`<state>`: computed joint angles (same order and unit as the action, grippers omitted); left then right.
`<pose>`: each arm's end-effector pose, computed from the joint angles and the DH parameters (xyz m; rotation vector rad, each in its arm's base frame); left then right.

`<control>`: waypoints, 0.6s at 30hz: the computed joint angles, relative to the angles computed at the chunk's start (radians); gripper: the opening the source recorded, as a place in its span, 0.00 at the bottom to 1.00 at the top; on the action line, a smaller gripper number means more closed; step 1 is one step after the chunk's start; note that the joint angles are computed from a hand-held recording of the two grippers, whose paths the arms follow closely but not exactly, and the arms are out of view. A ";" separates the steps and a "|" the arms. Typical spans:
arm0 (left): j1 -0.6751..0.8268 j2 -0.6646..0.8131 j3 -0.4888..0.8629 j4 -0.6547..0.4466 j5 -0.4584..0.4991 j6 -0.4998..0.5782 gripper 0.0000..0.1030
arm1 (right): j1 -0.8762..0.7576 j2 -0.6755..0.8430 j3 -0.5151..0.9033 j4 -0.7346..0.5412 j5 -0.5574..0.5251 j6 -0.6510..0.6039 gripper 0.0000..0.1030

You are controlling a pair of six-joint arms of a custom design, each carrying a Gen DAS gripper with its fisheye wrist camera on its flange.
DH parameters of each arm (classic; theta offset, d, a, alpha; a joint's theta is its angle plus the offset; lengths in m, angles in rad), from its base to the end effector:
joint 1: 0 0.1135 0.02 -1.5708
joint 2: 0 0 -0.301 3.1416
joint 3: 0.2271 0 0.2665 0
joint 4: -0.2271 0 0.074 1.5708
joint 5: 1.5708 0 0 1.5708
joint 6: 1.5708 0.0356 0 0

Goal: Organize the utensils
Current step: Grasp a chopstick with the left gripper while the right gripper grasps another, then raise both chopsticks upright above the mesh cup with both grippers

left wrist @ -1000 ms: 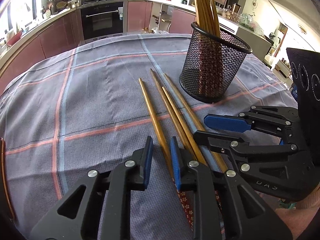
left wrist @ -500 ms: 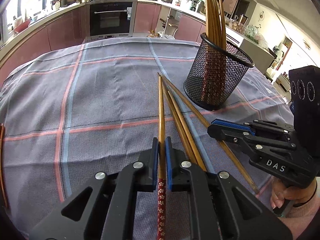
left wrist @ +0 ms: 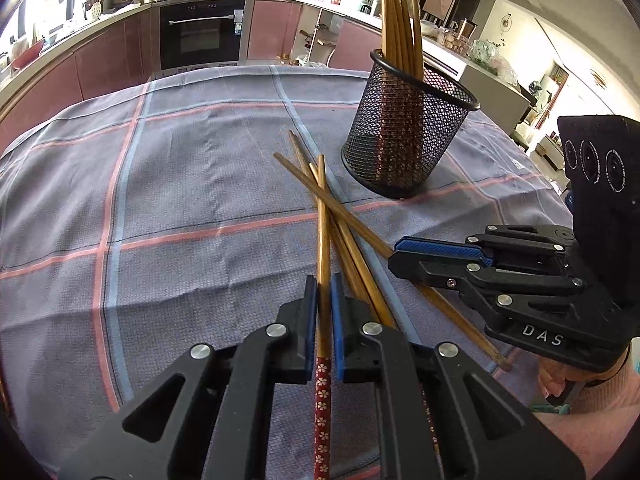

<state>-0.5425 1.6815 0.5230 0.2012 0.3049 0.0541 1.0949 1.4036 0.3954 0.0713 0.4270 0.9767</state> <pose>0.2295 -0.1508 0.1105 0.8713 2.4098 -0.5776 0.1149 0.1907 0.1369 0.0290 2.4366 0.4172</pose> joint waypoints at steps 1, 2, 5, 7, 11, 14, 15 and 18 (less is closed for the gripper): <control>0.002 0.005 0.003 -0.001 0.005 0.004 0.08 | -0.004 0.008 0.000 0.004 -0.003 0.002 0.07; 0.004 0.009 0.009 -0.008 0.010 0.006 0.08 | -0.009 0.015 0.001 0.007 -0.005 0.003 0.08; 0.006 0.030 0.028 -0.020 0.009 0.014 0.08 | -0.028 0.028 0.001 0.016 -0.023 -0.002 0.09; 0.004 0.042 0.044 -0.029 0.008 0.022 0.09 | -0.036 0.034 0.005 0.019 -0.029 -0.011 0.09; 0.008 0.068 0.087 -0.059 0.023 0.041 0.15 | -0.065 0.054 0.022 0.023 -0.046 -0.043 0.09; 0.002 0.089 0.121 -0.072 0.017 0.045 0.15 | -0.088 0.065 0.023 0.045 -0.063 -0.061 0.08; -0.001 0.096 0.130 -0.076 0.015 0.044 0.15 | -0.093 0.064 0.024 0.045 -0.068 -0.068 0.08; -0.015 0.102 0.149 -0.086 -0.002 0.036 0.13 | -0.090 0.054 0.021 0.044 -0.060 -0.073 0.07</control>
<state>-0.5574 1.7837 0.6717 0.1155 0.3029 0.0901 1.0052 1.4579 0.4168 0.1156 0.3670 0.9036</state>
